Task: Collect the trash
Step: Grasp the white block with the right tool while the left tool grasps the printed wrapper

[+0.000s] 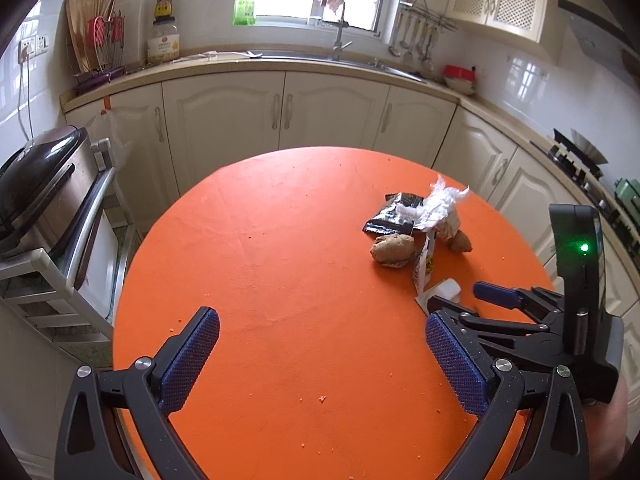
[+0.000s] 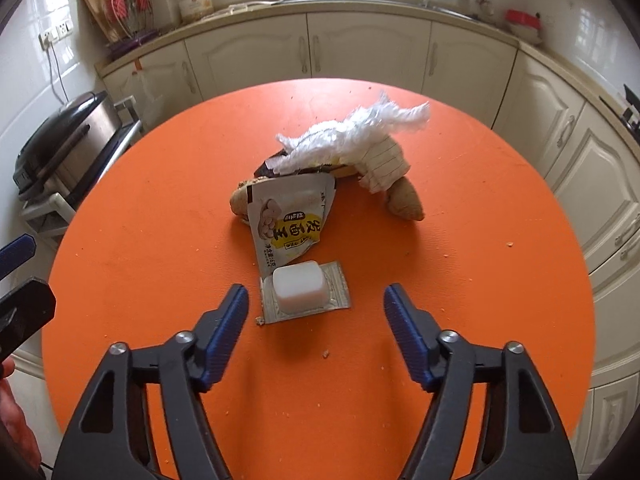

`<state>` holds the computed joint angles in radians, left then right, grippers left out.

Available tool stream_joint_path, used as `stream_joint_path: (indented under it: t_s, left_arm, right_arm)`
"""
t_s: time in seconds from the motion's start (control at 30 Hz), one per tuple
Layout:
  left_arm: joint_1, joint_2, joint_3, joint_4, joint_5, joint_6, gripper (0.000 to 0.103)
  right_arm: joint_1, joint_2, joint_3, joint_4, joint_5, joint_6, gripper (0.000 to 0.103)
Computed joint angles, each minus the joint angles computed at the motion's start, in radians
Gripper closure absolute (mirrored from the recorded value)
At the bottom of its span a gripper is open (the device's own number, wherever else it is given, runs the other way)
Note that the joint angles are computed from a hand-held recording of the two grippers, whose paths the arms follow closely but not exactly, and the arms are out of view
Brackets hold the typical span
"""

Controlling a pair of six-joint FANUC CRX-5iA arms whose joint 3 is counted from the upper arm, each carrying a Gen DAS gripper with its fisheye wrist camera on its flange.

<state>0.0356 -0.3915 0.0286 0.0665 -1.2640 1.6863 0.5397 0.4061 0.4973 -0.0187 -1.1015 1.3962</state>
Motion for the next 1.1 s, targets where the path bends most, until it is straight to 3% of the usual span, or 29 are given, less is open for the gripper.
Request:
stream_joint_path:
  t_s: [0.03, 0.17, 0.23, 0.47, 0.73, 0.87, 0.9, 0.97, 1.0, 1.1]
  left_arm:
    - [-0.006, 0.021, 0.011, -0.003, 0.004, 0.002, 0.001]
    - [-0.038, 0.08, 0.033, -0.02, 0.024, 0.012, 0.001]
    - [-0.057, 0.118, 0.054, -0.024, 0.035, 0.017, 0.001]
    - [-0.108, 0.266, 0.138, -0.028, 0.065, 0.012, 0.001]
    - [-0.161, 0.495, 0.324, -0.069, 0.051, 0.058, 0.004]
    - [-0.179, 0.591, 0.403, -0.085, 0.016, 0.091, 0.04]
    - [-0.18, 0.592, 0.403, -0.092, 0.039, 0.093, 0.054]
    - [-0.164, 0.587, 0.378, -0.052, 0.065, 0.082, 0.066]
    - [-0.141, 0.589, 0.36, 0.0, 0.085, 0.056, 0.08]
    - [-0.108, 0.584, 0.333, 0.046, 0.112, 0.02, 0.085]
  right_arm:
    - [-0.005, 0.006, 0.01, -0.012, -0.009, 0.013, 0.059]
    - [-0.02, 0.001, 0.009, -0.048, 0.0, 0.066, 0.063]
    - [-0.032, -0.006, 0.009, -0.07, 0.004, 0.081, 0.073]
    - [-0.077, -0.028, -0.021, -0.073, 0.037, 0.076, 0.073]
    - [-0.137, -0.04, -0.034, -0.091, 0.057, 0.063, 0.073]
    - [-0.158, -0.049, -0.041, -0.107, 0.061, 0.07, 0.074]
    - [-0.16, -0.053, -0.044, -0.109, 0.062, 0.07, 0.074]
    - [-0.159, -0.061, -0.051, -0.109, 0.066, 0.068, 0.074]
    - [-0.16, -0.064, -0.053, -0.115, 0.066, 0.07, 0.074]
    - [-0.155, -0.078, -0.069, -0.113, 0.072, 0.062, 0.074]
